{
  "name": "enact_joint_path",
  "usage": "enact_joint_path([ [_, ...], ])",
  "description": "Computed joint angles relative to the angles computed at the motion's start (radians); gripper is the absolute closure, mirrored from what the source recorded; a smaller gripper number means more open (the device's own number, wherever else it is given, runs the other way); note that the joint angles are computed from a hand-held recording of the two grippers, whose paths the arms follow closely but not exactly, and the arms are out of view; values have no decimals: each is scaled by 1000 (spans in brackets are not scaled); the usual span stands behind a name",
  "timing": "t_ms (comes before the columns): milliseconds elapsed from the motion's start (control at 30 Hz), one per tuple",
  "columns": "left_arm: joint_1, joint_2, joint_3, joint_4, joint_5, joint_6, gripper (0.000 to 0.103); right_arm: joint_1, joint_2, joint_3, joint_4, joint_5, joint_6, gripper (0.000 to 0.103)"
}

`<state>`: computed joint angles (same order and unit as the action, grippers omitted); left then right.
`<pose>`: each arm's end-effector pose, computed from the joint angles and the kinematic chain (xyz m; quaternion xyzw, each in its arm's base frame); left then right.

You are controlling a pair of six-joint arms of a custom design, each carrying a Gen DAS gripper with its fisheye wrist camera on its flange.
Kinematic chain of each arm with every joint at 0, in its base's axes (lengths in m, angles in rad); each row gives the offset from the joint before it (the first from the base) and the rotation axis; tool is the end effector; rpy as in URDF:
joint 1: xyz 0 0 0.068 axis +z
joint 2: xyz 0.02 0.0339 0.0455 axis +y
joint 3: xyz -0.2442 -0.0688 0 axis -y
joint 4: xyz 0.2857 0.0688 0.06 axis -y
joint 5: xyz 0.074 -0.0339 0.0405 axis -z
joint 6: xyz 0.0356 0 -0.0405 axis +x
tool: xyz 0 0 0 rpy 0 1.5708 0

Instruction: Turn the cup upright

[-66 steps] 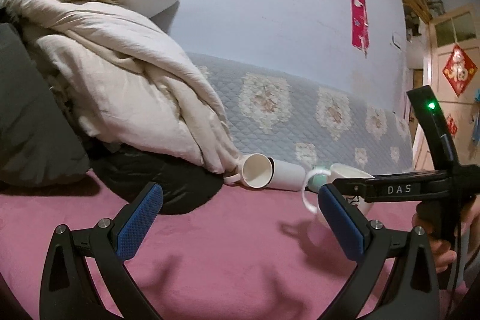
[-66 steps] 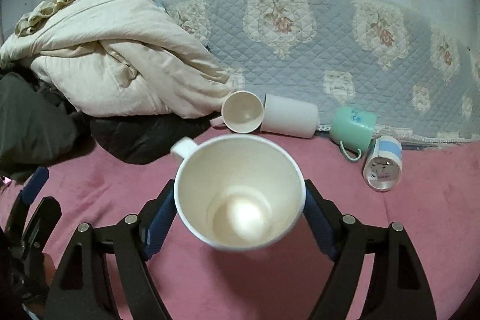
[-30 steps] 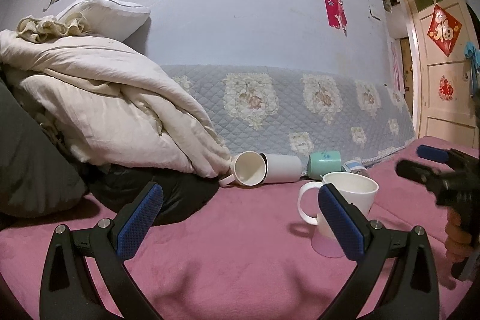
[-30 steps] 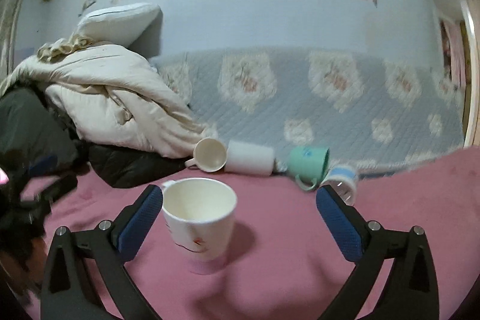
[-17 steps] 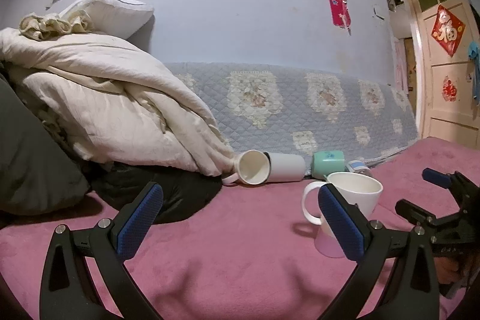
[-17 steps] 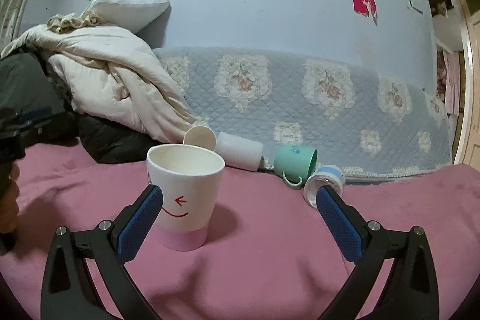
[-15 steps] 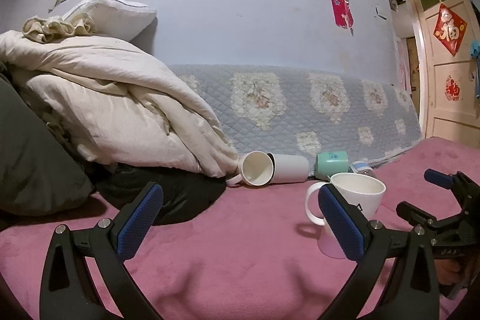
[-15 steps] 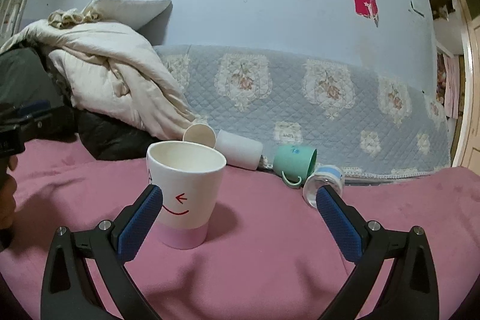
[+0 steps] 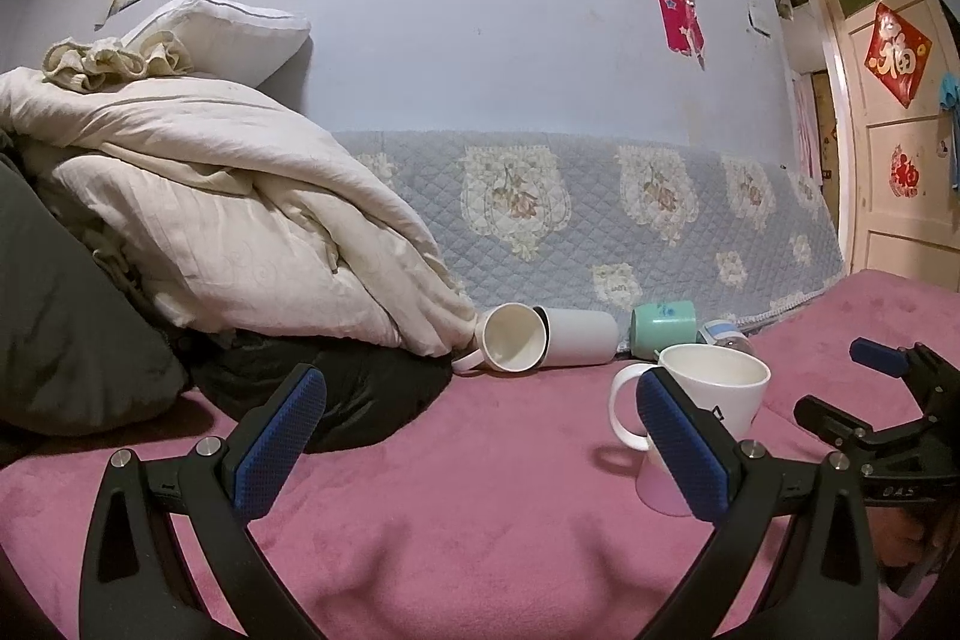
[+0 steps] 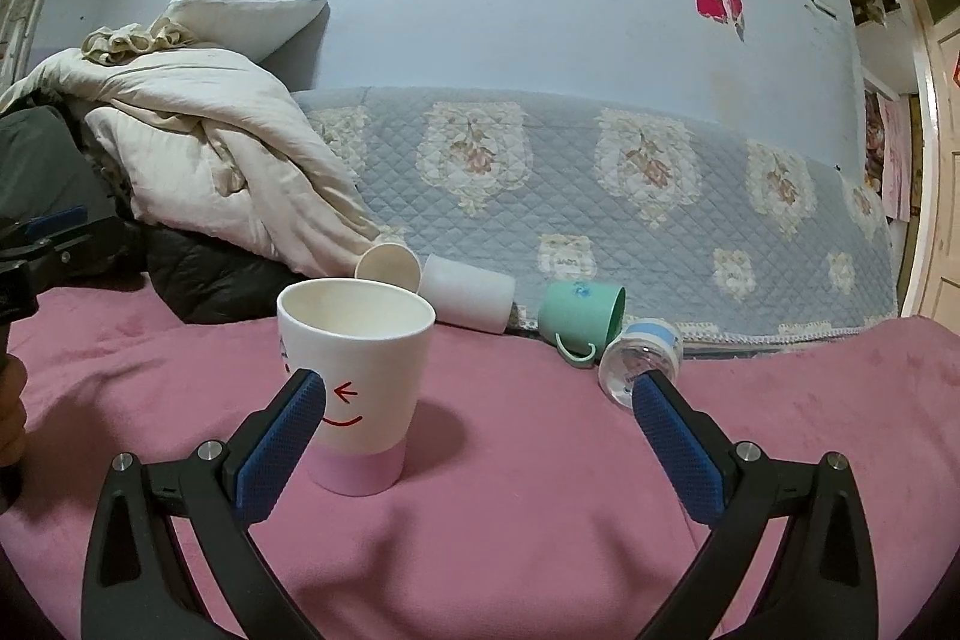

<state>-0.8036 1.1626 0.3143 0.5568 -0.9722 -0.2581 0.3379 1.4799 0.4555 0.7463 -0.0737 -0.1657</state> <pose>0.1927 -0.1575 0.1360 -0.0775 0.7583 0.0560 0.6449 0.2849 0.1029 0.1137 -0.2202 0.7671 0.0811 0.5971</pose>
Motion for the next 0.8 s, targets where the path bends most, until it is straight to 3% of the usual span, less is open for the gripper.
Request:
enact_joint_path([
  [800,-10,-4,-5,4,-15,3,0,-17,23,30,-40,-12,17,0],
])
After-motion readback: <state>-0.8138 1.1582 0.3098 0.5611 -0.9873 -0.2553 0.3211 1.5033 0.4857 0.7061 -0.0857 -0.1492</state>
